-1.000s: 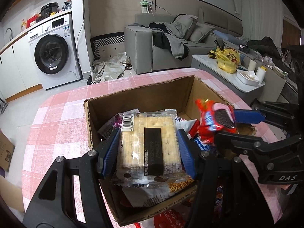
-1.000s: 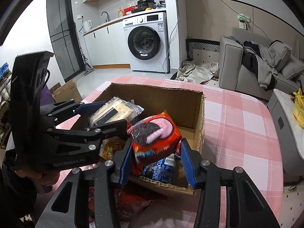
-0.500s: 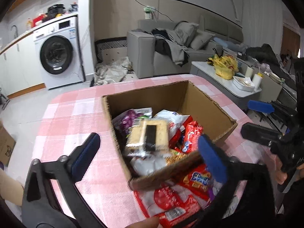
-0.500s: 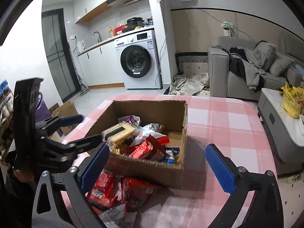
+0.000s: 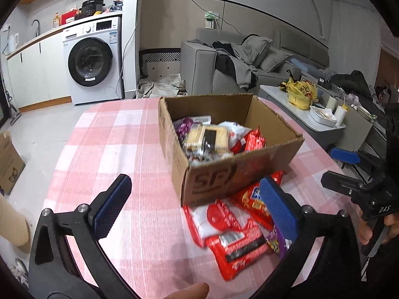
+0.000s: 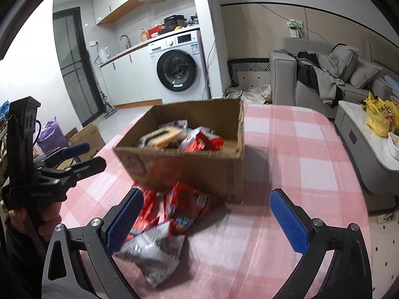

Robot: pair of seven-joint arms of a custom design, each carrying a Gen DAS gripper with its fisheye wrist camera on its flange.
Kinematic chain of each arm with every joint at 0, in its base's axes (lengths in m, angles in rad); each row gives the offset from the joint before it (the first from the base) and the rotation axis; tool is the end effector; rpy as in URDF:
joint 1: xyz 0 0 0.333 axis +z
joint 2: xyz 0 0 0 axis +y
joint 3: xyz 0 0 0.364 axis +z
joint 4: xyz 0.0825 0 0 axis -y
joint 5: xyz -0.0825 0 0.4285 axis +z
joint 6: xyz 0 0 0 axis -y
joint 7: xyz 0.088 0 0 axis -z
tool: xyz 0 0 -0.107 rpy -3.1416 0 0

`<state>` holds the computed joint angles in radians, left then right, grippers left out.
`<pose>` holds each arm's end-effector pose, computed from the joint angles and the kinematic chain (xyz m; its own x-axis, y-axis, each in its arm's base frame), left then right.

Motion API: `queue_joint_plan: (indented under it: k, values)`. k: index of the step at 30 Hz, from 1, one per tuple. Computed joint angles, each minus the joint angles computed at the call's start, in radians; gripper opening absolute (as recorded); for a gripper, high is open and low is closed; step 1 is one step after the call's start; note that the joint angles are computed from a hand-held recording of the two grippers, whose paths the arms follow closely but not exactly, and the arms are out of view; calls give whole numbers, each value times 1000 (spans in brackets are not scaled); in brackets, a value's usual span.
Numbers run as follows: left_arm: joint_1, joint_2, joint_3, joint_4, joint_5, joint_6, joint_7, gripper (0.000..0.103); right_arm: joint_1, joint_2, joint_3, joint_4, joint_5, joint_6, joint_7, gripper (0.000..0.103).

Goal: Organize snacks
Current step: 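Withdraw both grippers from the box back to the remaining snacks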

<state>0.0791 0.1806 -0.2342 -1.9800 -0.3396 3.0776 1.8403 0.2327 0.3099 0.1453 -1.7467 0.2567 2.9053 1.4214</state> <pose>0.6809 -0.0691 0.5094 -0.1254 -0.9860 0.1097 -0.6098 -0.0106 -0.7925 0.7019 0.2477 0.5224 0.3388 -0.9275 -0.1583 -0.6580 -0.1132 -0.7445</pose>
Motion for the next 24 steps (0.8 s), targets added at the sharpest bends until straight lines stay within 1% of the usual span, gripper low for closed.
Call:
queue_joint_plan:
  k: [5, 6, 8, 9, 11, 13, 14, 16, 18, 19, 21, 23, 24]
  values:
    - [-13, -25, 10, -64, 12, 29, -25, 102, 5, -28, -2, -60, 5, 5, 8, 103]
    - [-2, -29, -2, -76, -3, 34, -15, 102, 1, -31, 3, -66, 13, -2, 3, 103]
    - [-2, -23, -4, -81, -9, 30, -23, 102, -8, -36, 13, -77, 33, -10, -15, 103]
    - [14, -23, -23, -86, -35, 28, -5, 102, -15, -41, 22, -87, 49, -15, -35, 103]
    - [28, -23, -42, -95, -68, 27, 20, 102, -29, -47, 40, -98, 81, -22, -87, 103]
    - [4, -18, -18, -99, -43, 30, 0, 102, -50, -50, 68, -108, 138, -22, -169, 103]
    - [-17, -15, 5, -104, -16, 37, -28, 102, -56, -49, 77, -108, 165, -23, -202, 103]
    - [-28, -11, 18, -107, 13, 31, -57, 102, -53, -43, 75, -98, 192, -52, -234, 103]
    - [-22, -13, 7, -116, 16, 26, -60, 102, -36, -36, 56, -93, 183, -73, -238, 103]
    - [-30, -14, 15, -123, 30, 29, -72, 102, -28, -34, 48, -92, 177, -78, -240, 103]
    - [-33, -14, 18, -129, 45, 25, -84, 102, -21, -32, 42, -92, 171, -97, -253, 103]
    - [-25, -13, 9, -130, 45, 10, -78, 102, -19, -32, 40, -89, 171, -128, -272, 103]
    - [-33, -13, 17, -134, 60, 6, -84, 102, -15, -32, 35, -88, 162, -145, -280, 103]
